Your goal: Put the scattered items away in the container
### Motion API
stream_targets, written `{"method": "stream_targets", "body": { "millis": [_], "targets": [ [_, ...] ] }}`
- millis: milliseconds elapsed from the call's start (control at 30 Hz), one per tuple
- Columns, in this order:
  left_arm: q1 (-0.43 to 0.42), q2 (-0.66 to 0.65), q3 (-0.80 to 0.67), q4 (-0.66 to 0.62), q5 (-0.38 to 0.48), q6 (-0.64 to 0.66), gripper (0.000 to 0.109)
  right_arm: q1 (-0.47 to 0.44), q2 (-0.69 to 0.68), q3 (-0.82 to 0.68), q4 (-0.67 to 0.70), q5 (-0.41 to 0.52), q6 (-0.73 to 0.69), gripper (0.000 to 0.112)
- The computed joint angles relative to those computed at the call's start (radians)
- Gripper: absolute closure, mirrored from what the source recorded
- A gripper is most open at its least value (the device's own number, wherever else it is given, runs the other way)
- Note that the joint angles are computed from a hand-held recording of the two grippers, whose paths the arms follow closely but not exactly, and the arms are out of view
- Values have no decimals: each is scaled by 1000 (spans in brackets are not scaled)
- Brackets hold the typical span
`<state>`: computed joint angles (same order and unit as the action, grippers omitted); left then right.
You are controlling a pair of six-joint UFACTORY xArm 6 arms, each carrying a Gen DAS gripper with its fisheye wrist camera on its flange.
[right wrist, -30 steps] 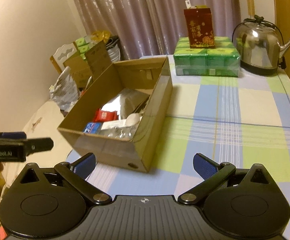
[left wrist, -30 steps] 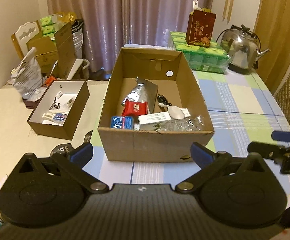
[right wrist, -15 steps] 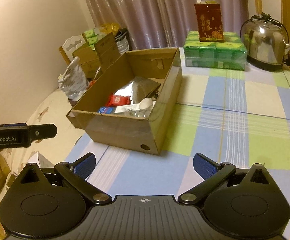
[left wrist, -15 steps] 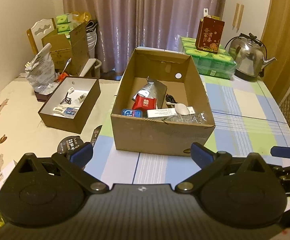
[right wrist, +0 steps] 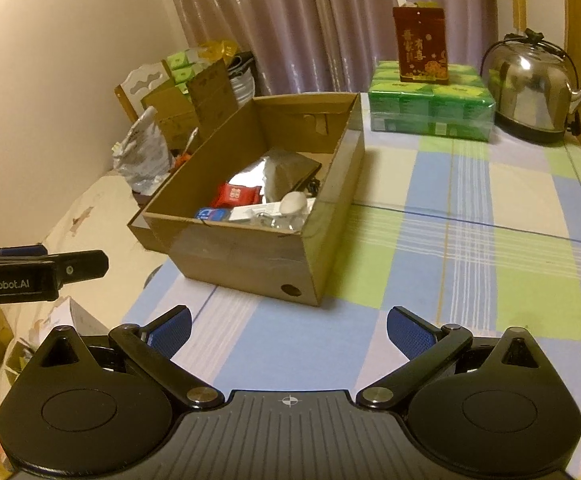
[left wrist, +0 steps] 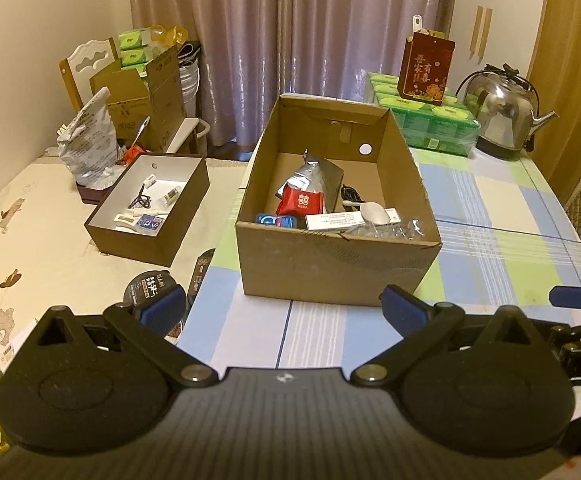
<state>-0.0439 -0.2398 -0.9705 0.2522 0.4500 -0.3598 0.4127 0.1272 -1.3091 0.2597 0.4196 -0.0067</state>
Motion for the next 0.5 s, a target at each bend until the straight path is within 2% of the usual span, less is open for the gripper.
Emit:
{"method": "stream_targets", "body": {
  "millis": [500],
  "targets": [
    [-6, 16, -4, -11, -8, 18, 6, -8, 9, -5, -16, 12, 29, 11]
  ]
}}
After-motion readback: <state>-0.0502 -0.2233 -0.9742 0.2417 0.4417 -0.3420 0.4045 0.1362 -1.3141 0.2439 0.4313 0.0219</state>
